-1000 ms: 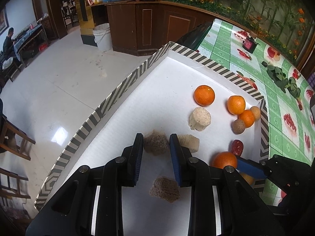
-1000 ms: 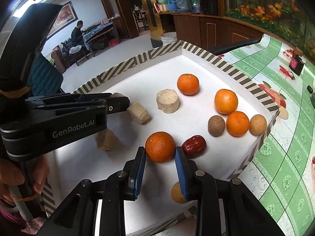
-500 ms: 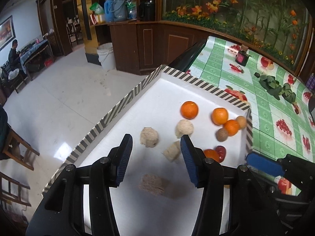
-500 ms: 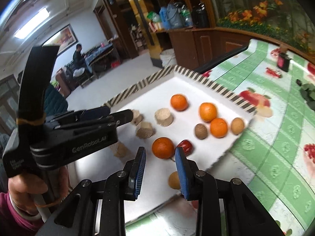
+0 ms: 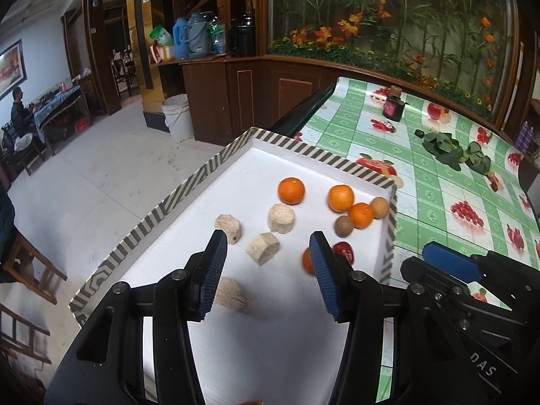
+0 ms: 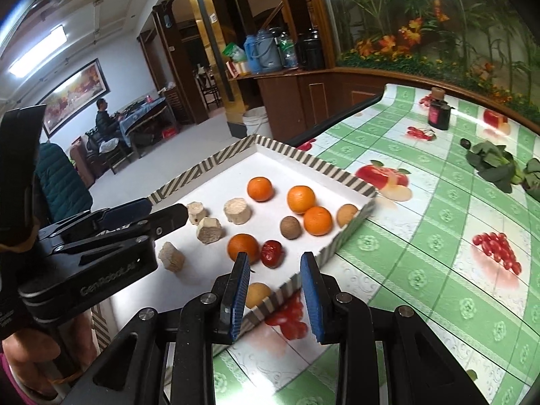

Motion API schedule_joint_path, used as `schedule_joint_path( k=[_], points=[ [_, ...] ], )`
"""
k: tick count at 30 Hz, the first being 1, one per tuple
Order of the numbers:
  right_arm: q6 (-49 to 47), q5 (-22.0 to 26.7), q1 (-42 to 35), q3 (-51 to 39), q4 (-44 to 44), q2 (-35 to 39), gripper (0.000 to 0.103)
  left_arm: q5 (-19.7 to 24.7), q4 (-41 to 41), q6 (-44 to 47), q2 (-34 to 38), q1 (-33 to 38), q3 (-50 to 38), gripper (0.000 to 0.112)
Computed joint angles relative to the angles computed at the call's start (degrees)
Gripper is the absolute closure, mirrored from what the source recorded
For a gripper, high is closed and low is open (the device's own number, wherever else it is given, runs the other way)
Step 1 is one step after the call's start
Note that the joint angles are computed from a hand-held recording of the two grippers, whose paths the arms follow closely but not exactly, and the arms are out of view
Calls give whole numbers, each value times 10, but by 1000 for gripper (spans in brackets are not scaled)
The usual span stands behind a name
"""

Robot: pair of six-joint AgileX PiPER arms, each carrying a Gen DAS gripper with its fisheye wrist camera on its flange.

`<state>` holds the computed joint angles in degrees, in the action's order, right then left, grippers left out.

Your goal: Organize fruits

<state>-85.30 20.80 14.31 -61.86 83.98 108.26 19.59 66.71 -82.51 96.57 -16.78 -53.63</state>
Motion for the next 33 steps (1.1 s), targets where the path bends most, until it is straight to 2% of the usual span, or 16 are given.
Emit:
schedule_joint_path(
  k=[9,18,33],
  points=[
    [-32,4,-12,23,34,-10,74,25,18,-28,-2,-27,4,61],
    [-33,4,-11,26,32,-11,74,23,15,-29,-1,-30,4,61],
    [4,5,-7,10,-10,-2,74,26,30,-48,1,-34,8,61]
  ],
)
